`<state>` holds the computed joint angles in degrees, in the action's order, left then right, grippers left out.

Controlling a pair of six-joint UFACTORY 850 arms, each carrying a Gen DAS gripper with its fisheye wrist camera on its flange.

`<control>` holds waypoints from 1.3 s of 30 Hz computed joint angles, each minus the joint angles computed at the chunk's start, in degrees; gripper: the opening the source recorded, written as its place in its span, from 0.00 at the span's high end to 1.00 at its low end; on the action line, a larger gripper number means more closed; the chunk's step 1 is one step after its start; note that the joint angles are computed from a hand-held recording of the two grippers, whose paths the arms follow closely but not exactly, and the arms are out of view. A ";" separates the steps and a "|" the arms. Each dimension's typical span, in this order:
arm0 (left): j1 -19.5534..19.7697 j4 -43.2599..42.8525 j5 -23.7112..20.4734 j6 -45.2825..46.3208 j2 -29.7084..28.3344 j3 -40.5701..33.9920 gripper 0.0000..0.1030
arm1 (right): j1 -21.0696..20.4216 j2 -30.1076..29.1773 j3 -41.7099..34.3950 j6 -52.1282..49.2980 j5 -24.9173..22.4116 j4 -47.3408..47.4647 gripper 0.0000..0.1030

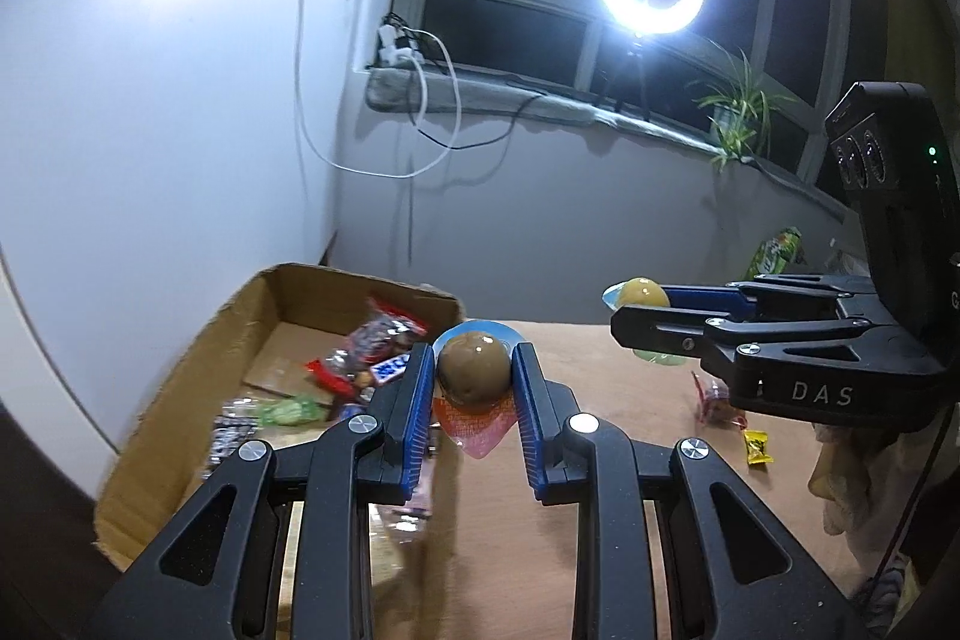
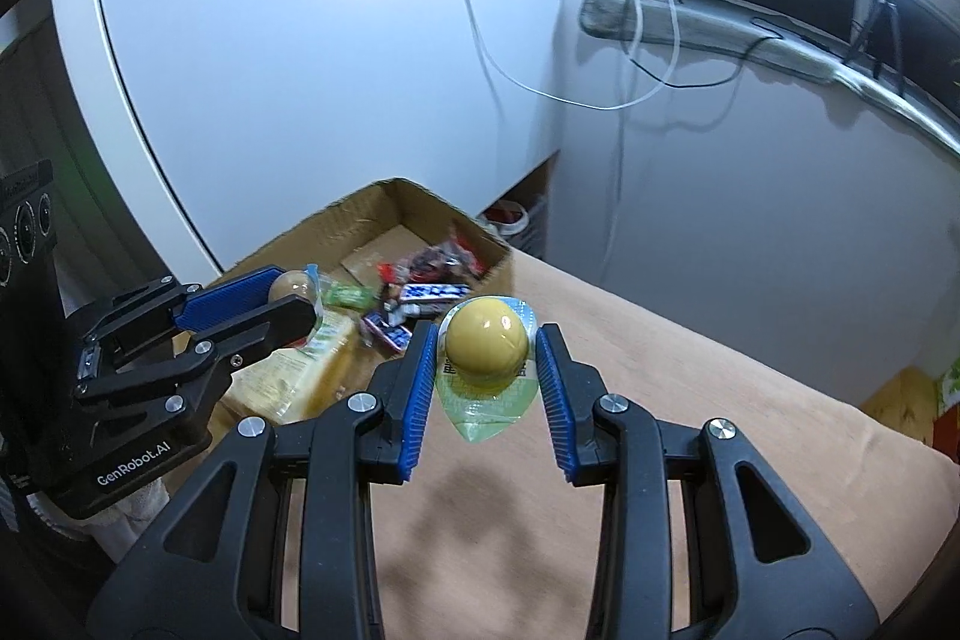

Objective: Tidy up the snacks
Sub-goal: 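Lift and carry both ball candies over the cardboard box, then open both grippers to drop the ball candies into the box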

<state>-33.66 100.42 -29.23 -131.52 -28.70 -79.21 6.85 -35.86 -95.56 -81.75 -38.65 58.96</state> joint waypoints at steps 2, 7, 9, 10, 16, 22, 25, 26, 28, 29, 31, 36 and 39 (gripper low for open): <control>0.29 0.09 -0.75 -0.76 0.75 1.23 0.76 | 0.64 -0.43 -0.68 0.52 -0.68 -0.37 0.66; 1.23 -0.41 -1.87 -2.07 2.27 3.97 0.76 | 2.70 -1.94 -2.67 2.42 -1.90 -1.93 0.66; 1.65 -0.58 -2.00 -2.75 2.83 5.06 0.76 | 3.61 -2.74 -3.61 3.24 -2.43 -2.56 0.66; 1.80 -0.68 -1.99 -2.96 3.06 5.49 0.76 | 3.91 -3.09 -3.99 3.50 -2.58 -2.82 0.66; 2.46 -1.79 -2.26 -3.00 3.89 7.32 0.76 | 5.93 -6.21 -7.67 7.09 -3.36 -5.71 0.66; 2.79 -2.95 -2.79 -2.95 4.18 7.98 0.76 | 6.91 -8.09 -9.87 9.52 -4.06 -7.81 0.65; 3.11 -3.15 -2.52 -2.98 4.15 8.03 0.76 | 7.10 -8.35 -10.14 9.54 -4.07 -8.11 0.65; 3.16 -3.34 -2.45 -2.79 4.09 8.00 0.76 | 7.13 -8.46 -10.32 9.52 -4.17 -8.22 0.65; 3.16 -3.96 -2.48 -2.10 3.99 7.89 0.76 | 7.18 -8.39 -10.30 9.42 -4.12 -8.25 0.63; 3.11 -4.32 -2.54 -1.71 3.97 7.82 0.75 | 7.23 -8.29 -10.18 9.29 -4.01 -8.19 0.62; 3.02 -4.86 -2.74 -1.25 4.00 7.74 0.74 | 7.27 -8.07 -9.93 8.80 -3.88 -7.99 0.59; 3.06 -5.51 -3.11 -0.70 3.76 7.23 0.72 | 7.18 -7.72 -9.63 8.61 -3.09 -7.86 0.58; 3.11 -6.12 -3.31 -0.37 3.68 7.19 0.69 | 7.10 -7.38 -9.15 8.15 -2.07 -7.35 0.41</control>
<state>-30.55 94.30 -32.55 -131.89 -25.02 -72.03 13.94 -43.24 -104.71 -73.60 -40.72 51.61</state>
